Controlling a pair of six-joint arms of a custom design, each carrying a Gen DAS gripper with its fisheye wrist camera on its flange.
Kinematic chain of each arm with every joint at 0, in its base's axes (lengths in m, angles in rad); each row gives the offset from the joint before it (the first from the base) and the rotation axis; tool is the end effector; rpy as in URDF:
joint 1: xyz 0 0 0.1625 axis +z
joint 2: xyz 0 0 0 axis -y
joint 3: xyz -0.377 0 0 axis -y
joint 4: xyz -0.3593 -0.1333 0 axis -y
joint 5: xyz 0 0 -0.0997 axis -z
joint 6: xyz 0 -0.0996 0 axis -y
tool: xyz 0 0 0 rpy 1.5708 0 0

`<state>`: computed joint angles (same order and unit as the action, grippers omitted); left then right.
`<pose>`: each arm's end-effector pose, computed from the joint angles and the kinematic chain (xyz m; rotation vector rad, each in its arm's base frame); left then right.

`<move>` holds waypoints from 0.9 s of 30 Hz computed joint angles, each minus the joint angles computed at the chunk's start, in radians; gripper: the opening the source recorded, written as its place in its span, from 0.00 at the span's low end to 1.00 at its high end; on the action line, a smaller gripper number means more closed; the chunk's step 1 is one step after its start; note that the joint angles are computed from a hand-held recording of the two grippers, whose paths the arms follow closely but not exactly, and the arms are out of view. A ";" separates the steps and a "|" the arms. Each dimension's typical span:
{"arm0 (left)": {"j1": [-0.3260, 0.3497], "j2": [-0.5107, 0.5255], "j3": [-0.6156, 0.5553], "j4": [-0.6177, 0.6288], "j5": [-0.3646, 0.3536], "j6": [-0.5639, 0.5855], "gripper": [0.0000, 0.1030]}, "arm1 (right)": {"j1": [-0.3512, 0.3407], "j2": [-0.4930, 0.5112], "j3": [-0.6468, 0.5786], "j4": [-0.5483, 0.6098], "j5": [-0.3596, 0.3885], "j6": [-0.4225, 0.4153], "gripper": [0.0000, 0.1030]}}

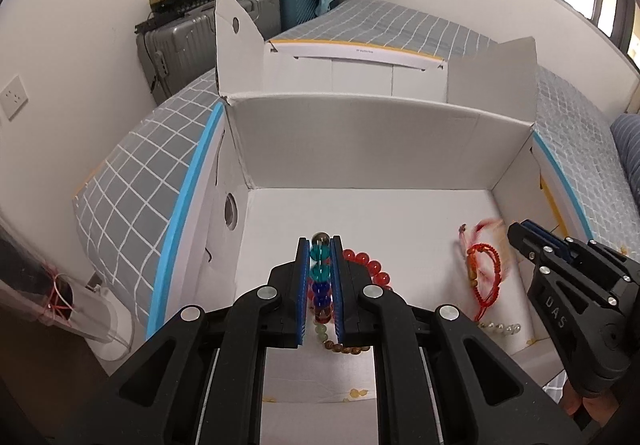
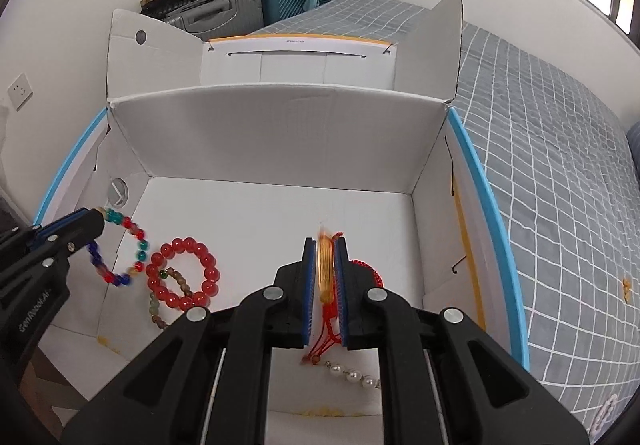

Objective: Organize jewelry
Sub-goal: 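Carry both bracelets into the white box and open both tools, then withdraw both tools from the box back over the bed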

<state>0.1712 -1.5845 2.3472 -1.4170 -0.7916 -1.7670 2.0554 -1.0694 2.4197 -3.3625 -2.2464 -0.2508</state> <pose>-0.2206 -0.2445 0.1690 0.0344 2.1362 -0.8726 0.2413 -0.3059 0.1148 0.6998 -2.3530 0.6456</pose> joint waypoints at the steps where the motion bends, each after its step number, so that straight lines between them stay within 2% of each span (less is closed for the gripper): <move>1: 0.000 0.004 -0.003 0.006 0.001 -0.005 0.11 | -0.001 -0.001 0.000 0.003 0.000 0.000 0.09; 3: -0.005 0.010 -0.009 0.023 0.002 -0.022 0.12 | -0.004 -0.011 0.002 0.009 0.003 0.007 0.15; 5: -0.009 0.009 -0.010 0.020 -0.002 -0.019 0.15 | -0.003 -0.027 0.008 0.000 0.009 0.006 0.38; 8: -0.022 0.010 -0.017 0.042 0.006 -0.041 0.42 | 0.002 -0.070 0.018 -0.005 0.015 0.001 0.50; 10: -0.028 0.019 -0.026 0.057 0.008 -0.054 0.46 | 0.006 -0.099 0.022 -0.008 0.011 0.001 0.59; 14: -0.043 0.029 -0.040 0.059 0.016 -0.063 0.64 | 0.010 -0.163 0.040 -0.033 -0.003 -0.005 0.76; 17: -0.055 0.057 -0.060 0.043 0.021 -0.057 0.74 | 0.004 -0.220 0.055 -0.029 -0.008 -0.015 0.82; 21: -0.070 0.108 -0.089 0.013 0.035 -0.043 0.85 | -0.005 -0.301 0.078 -0.016 -0.024 -0.027 0.86; 27: -0.084 0.225 -0.141 -0.091 0.056 0.022 0.93 | -0.041 -0.471 0.130 0.020 -0.056 -0.087 0.87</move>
<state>0.0870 -1.3596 2.2063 -1.5078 -0.7356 -1.7453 2.0139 -1.5407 2.5497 -3.3430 -2.3028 -0.3380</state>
